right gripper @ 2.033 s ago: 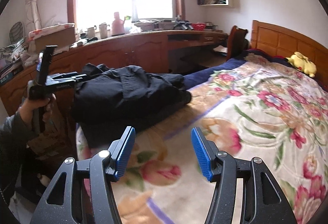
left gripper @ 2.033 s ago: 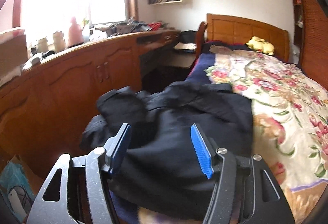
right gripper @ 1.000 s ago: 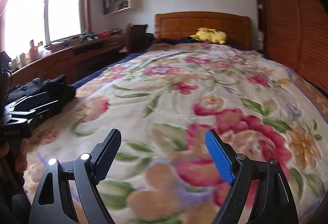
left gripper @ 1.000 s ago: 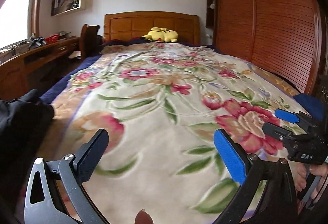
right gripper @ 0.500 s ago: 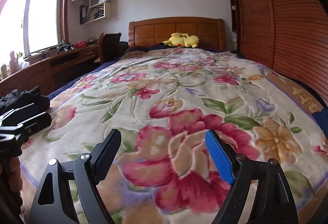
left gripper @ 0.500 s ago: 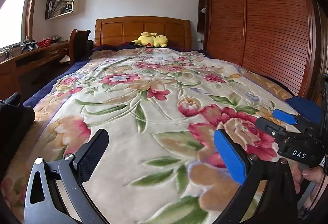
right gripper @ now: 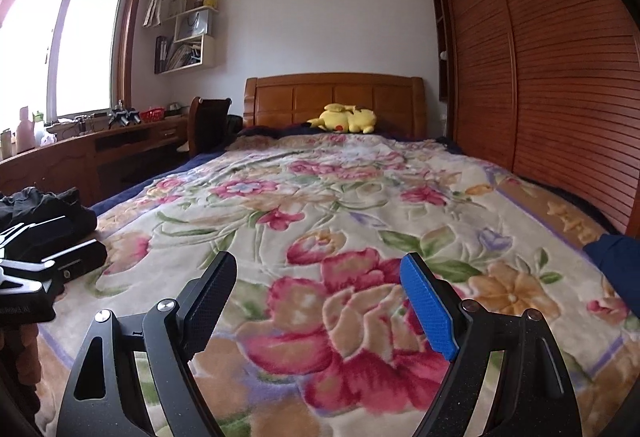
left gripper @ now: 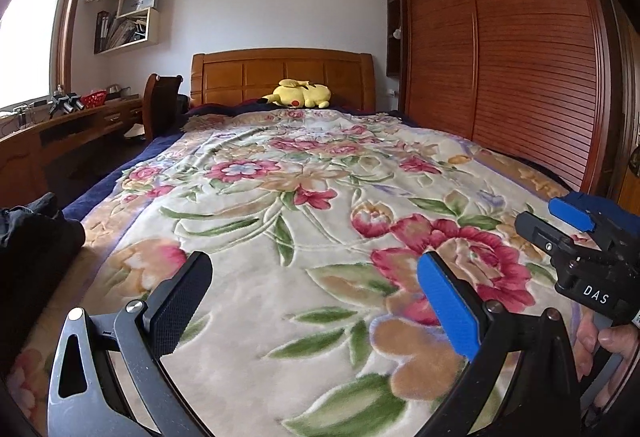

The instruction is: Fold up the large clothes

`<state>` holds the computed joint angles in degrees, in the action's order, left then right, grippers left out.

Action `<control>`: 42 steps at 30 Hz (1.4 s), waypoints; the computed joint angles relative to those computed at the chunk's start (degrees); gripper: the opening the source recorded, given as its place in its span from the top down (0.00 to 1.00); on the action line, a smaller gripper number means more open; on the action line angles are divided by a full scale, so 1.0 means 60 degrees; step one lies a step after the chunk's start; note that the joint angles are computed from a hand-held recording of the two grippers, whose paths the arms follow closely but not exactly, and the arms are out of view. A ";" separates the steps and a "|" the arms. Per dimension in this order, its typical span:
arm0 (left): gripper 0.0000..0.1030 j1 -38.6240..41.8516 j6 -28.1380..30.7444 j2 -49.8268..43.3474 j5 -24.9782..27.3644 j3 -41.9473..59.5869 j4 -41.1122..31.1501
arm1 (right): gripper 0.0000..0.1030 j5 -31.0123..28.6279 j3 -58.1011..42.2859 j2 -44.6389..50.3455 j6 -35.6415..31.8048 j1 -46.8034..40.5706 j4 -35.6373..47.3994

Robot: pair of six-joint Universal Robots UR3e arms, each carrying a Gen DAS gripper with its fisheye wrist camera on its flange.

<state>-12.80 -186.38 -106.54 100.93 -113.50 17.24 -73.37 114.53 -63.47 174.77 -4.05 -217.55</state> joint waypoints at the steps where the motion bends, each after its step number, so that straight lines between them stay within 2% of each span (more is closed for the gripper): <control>1: 0.00 0.0063 -0.0014 0.0048 -0.0026 -0.0079 0.0064 | 0.17 -0.0055 -0.0007 0.0042 -0.0029 0.0045 -0.0038; 4: 0.00 0.0255 -0.0024 0.0154 -0.0221 -0.0278 0.0185 | 0.17 0.0144 -0.0083 0.0185 0.0006 -0.0023 -0.0059; 16: 0.00 0.0288 0.0091 0.0027 0.0010 -0.0377 0.0374 | 0.17 0.0368 -0.0453 0.0455 0.0041 -0.0081 0.0058; 42: 0.00 0.0322 0.0109 0.0047 0.0018 -0.0455 0.0470 | 0.17 0.0381 -0.0402 0.0537 0.0107 -0.0009 -0.0173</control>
<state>-10.87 -185.73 -106.26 101.04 -116.23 20.06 -71.09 112.12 -60.25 175.41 -4.11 -218.59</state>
